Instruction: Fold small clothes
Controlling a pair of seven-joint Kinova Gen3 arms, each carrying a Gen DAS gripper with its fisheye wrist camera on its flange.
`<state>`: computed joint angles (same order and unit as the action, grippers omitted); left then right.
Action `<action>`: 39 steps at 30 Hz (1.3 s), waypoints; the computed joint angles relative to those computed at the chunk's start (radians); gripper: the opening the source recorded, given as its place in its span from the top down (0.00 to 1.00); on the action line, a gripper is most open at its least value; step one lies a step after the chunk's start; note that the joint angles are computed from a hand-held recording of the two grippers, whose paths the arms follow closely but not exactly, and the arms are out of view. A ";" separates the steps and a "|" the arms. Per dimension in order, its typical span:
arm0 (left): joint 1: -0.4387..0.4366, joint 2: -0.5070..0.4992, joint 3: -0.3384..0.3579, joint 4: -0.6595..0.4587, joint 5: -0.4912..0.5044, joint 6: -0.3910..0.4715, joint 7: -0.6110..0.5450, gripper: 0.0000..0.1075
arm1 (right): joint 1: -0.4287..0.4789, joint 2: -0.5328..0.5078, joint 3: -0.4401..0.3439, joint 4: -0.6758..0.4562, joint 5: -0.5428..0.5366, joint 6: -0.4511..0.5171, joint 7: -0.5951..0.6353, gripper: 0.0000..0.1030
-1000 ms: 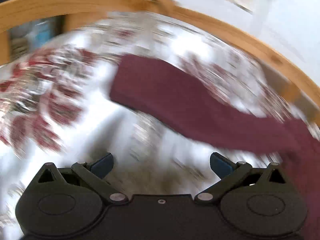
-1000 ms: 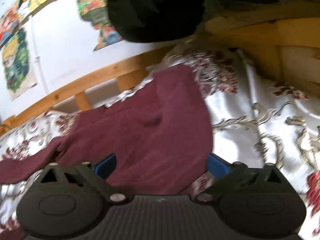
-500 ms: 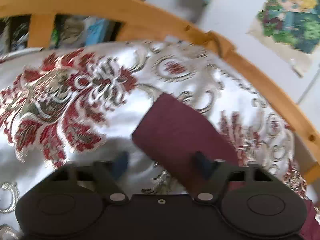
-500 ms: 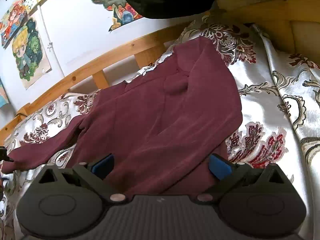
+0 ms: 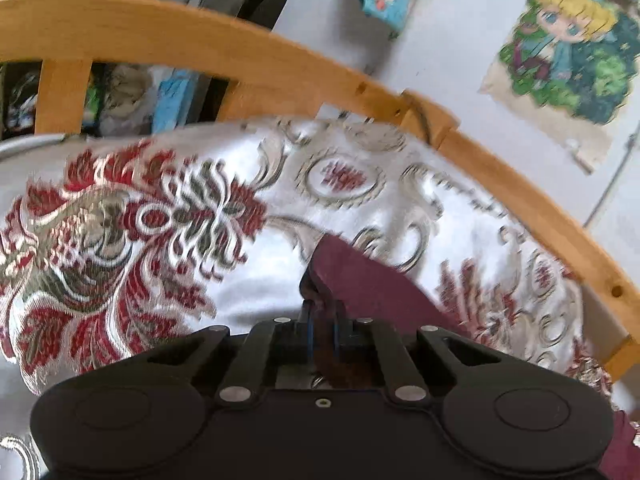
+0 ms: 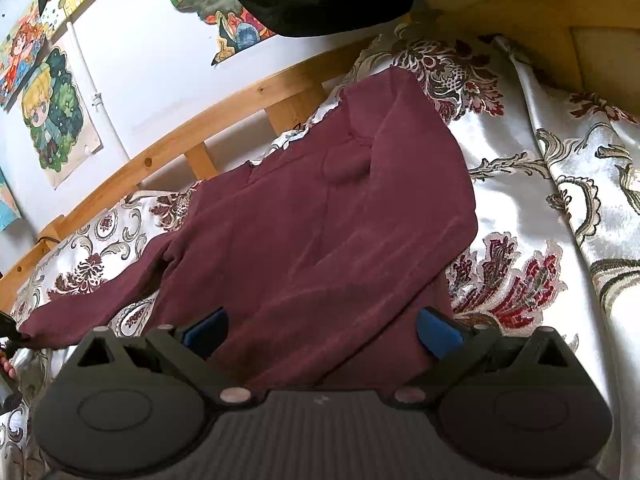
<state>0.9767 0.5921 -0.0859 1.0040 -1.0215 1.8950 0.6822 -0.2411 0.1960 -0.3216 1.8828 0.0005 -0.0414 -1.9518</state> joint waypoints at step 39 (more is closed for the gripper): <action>-0.003 0.094 0.193 -0.101 -0.108 -1.167 -0.919 0.91 | -0.247 -0.045 0.349 0.052 -0.269 -0.112 0.170 0.00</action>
<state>0.9739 0.6865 0.1075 0.9025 -1.1294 0.7276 -0.2367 -0.4885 0.1510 0.0273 1.9345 -0.2680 -0.1531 -1.7821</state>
